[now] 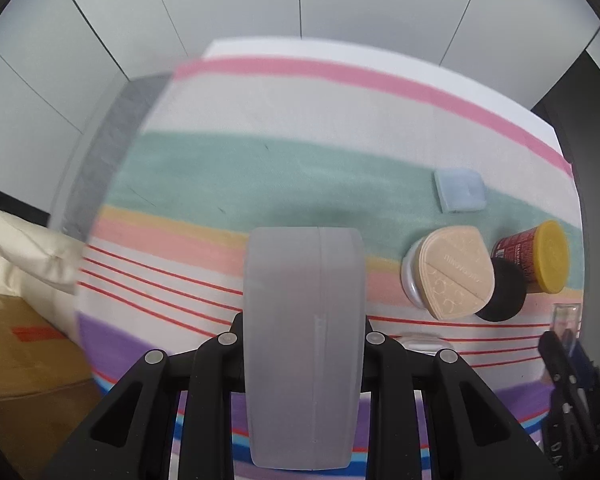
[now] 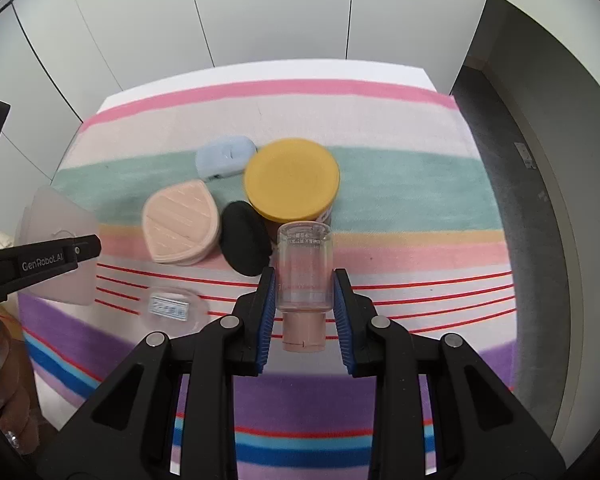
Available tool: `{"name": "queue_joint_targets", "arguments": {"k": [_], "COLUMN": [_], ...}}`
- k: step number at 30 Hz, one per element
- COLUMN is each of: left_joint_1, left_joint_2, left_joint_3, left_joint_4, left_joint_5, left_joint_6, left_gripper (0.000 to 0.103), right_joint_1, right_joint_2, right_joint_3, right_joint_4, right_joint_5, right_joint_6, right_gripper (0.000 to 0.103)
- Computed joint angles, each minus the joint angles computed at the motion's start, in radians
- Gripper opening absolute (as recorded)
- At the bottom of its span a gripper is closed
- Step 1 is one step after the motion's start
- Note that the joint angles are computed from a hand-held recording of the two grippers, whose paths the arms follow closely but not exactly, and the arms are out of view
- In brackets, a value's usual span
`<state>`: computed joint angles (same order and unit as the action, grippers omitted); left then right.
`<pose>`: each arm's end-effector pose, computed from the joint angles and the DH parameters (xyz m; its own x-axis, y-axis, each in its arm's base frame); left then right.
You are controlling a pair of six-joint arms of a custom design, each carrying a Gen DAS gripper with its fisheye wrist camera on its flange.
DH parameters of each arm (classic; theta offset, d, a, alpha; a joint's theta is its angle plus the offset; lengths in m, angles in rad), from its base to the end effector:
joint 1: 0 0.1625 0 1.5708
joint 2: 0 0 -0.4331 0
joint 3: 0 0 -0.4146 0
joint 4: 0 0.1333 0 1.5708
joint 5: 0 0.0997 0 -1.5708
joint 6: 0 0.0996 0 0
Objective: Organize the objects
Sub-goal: 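Lift the pink sponge case and glass bottle off the cloth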
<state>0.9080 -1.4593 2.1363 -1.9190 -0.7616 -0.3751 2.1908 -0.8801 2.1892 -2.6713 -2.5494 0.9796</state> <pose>-0.1110 -0.4760 0.2359 -0.5857 0.2932 -0.7556 0.3953 0.9172 0.0495 0.3139 -0.3524 0.0208 -0.6695 0.4024 0.6244 -0.0225 0.8292 -0.5585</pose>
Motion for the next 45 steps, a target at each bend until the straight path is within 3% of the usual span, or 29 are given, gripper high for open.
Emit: {"name": "queue_joint_targets", "arguments": {"k": [3,7,13,17,21,24,29,33,45], "left_joint_1": [-0.033,-0.088,-0.106,-0.167,-0.242,-0.279,-0.318,-0.323,-0.381], "left_joint_2": [0.02,-0.052,-0.083,-0.104,-0.142,-0.158,-0.174,-0.196,-0.225], "left_joint_3": [-0.037,-0.018,-0.127,-0.216,-0.274,-0.313,-0.366,-0.39,-0.383], "left_joint_4": [0.008,0.035,0.1,0.247,0.321,0.354,0.405,0.429,0.513], "left_joint_5": [-0.009,-0.007,-0.006,-0.014,-0.021,-0.027,-0.036,-0.132,-0.12], "left_joint_6": [0.002,0.022,0.087,-0.02,-0.027,-0.03,-0.046,-0.062,-0.071], "left_gripper": [0.027,0.027,0.027,0.027,0.027,0.027,0.027,0.027,0.027], "right_joint_1": [0.027,0.076,0.155,0.216,0.276,0.319,0.378,0.416,0.431], "right_joint_2": [-0.027,-0.066,-0.129,-0.154,-0.161,-0.156,-0.131,-0.145,-0.165], "right_joint_3": [-0.02,-0.068,-0.145,-0.229,-0.332,-0.432,-0.567,-0.57,-0.544], "right_joint_4": [0.068,0.203,0.342,0.492,0.677,0.847,1.034,0.953,0.978], "right_joint_5": [-0.003,-0.028,-0.027,-0.05,-0.085,-0.103,-0.138,-0.123,-0.092], "right_joint_6": [0.034,0.08,0.113,0.161,0.234,0.291,0.347,0.268,0.334], "right_gripper": [0.028,0.028,0.028,0.028,0.028,0.028,0.028,0.028,0.028]}}
